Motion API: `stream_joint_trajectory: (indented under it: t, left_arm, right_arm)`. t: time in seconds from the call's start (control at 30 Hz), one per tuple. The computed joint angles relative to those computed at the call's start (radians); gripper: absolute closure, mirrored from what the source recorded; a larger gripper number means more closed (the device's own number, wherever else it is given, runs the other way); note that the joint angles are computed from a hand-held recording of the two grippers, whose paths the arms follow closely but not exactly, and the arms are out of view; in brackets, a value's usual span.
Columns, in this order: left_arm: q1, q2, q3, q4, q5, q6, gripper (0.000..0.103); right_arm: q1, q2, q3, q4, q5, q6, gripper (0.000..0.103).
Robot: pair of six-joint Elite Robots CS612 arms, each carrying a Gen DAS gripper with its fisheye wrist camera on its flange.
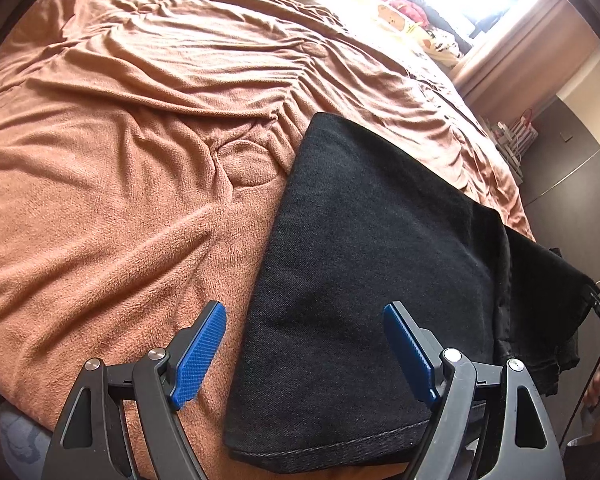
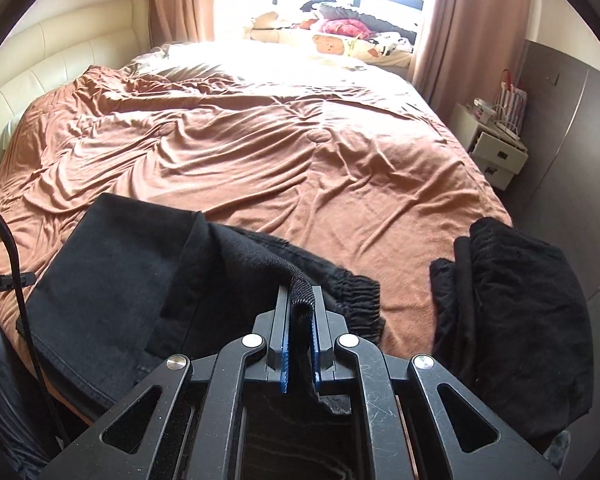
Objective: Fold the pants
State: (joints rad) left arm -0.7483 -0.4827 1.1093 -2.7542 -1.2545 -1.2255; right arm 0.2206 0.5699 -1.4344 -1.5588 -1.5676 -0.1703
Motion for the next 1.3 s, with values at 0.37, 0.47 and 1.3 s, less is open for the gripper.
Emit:
stream_joint_trajectory:
  t: [0.37,0.47,1.3]
  left_arm:
    - [0.015,0.014,-0.025,0.020,-0.014,-0.005,0.035]
    - [0.020,0.021,-0.033,0.022,-0.026,-0.010,0.040]
    - [0.015,0.014,-0.016,-0.003,-0.037,-0.015,0.041]
  right_arm:
    - [-0.021,-0.077,0.188,-0.051,-0.037,0.079,0.098]
    - [-0.027,-0.088,0.221,-0.038,-0.019,0.136,0.097]
    - [-0.035,-0.037,0.091,0.047,0.053,0.157,0.020]
